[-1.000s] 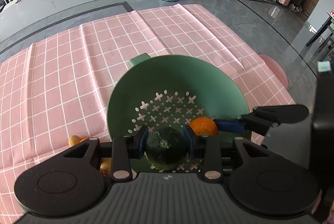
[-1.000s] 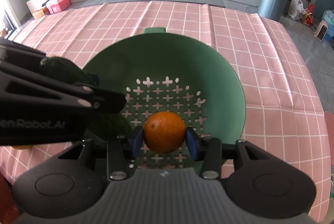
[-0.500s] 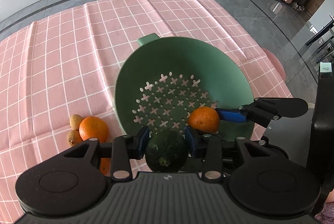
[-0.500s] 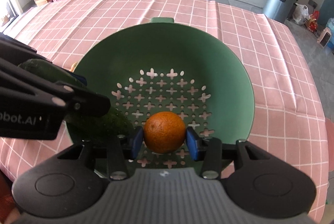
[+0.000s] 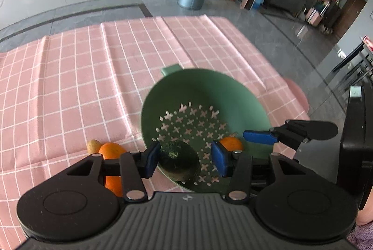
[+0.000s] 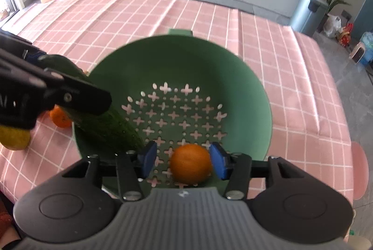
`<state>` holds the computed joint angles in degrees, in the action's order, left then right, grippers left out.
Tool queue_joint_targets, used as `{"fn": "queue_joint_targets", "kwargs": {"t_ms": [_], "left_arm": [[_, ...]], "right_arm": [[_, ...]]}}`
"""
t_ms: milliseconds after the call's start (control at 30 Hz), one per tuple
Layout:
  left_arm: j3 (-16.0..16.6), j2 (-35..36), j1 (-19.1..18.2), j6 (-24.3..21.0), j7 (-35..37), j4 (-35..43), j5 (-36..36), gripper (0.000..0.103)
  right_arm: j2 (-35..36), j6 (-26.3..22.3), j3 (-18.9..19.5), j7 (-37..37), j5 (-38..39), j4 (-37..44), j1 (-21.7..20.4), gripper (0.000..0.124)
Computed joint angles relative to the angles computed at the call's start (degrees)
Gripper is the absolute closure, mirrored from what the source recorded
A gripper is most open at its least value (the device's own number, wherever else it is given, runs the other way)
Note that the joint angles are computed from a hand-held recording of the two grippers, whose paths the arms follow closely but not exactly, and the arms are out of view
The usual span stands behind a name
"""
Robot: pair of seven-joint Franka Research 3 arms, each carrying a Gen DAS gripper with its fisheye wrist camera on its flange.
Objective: Organize fruits
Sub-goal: 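Carry cucumber and orange into the green colander and open both tools, then grasp the green pear with the left tool while the right tool grasps an orange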
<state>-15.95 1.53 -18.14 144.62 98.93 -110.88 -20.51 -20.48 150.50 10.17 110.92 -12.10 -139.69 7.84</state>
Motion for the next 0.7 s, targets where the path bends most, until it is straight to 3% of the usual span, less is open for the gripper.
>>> {"fn": "queue_joint_targets", "kwargs": {"t_ms": [233,433,700], "left_arm": [[1.80,-5.82,-0.43,5.58,5.26,-5.41,-8.81,0.042],[3.86,-10.38,-1.04,6.69,5.02,-9.69,-6.45,0.042],[7.11,-15.80,-1.75,7.88,5.31,-17.03,-2.74,0.042]], "right_arm": [[-4.65,2.41,1.63,1.93,1.01,-3.07,0.60,0.071],[-7.57,5.23,3.75,5.09,3.36,-5.70,1.51,0.071],[-9.63,11.03,9.97,13.74,2.54,-8.75,-0.10,0.075]]}}
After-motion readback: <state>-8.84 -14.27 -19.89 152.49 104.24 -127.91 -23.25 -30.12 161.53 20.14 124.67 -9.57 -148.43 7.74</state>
